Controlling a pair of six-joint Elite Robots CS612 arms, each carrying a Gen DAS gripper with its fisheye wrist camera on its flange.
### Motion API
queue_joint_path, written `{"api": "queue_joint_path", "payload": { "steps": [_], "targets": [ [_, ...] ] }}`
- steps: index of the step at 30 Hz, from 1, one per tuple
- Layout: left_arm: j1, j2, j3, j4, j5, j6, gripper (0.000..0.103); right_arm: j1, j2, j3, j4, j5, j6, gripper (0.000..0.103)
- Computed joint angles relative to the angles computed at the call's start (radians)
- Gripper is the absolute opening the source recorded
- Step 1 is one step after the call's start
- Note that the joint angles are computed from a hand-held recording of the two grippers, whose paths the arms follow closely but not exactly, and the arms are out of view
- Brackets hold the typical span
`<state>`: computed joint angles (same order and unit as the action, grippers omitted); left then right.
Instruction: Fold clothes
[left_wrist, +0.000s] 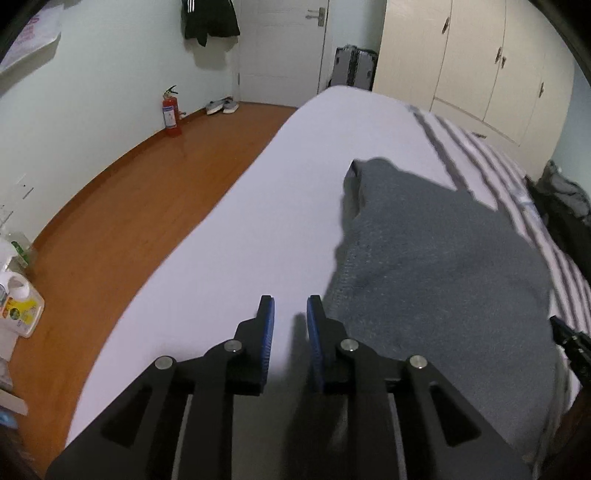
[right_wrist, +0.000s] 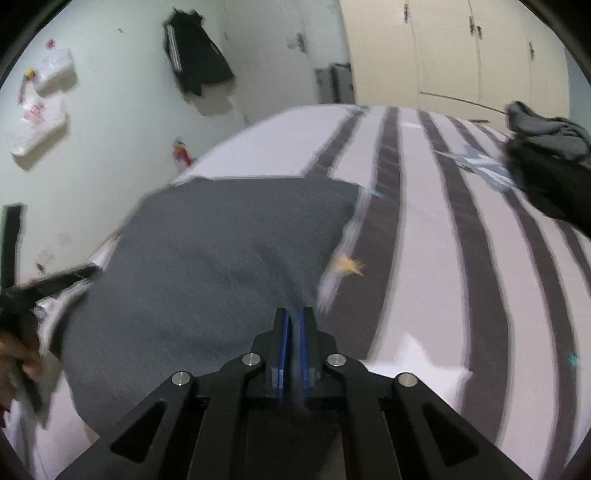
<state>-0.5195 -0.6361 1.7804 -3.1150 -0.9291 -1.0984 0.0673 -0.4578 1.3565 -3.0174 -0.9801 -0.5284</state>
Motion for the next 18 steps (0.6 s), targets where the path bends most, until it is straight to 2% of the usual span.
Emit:
{"api": "queue_joint_path", "payload": {
  "steps": [2,6,9,13,15,18],
  "targets": [
    [-0.02,-0.008,0.015,-0.049,0.0,0.024,0.017,-0.012,-0.014,0.023,-0.012,0.005,-0.009,0.008],
    [-0.043,-0.002,0.011,-0.088,-0.055,0.078,0.017,-0.027,-0.058,0.09,0.028,0.099,-0.075,0.009],
    [-0.056,0.003,0.023,-0.056,-0.077,0.035,0.018,-0.022,-0.085,0.139,0.073,0.129,-0.151,0.009],
    [-0.059,-0.024,0.06,0.004,-0.037,-0.071,0.021,-0.017,-0.09,0.162,0.148,0.045,-0.19,0.009],
    [-0.058,-0.043,0.071,0.05,-0.011,-0.109,0.021,-0.033,-0.097,0.177,0.166,0.049,-0.18,0.007],
    [-0.052,-0.054,0.067,0.023,0.018,-0.082,0.021,-0.048,-0.112,0.19,0.17,0.058,-0.189,0.007]
  ]
}}
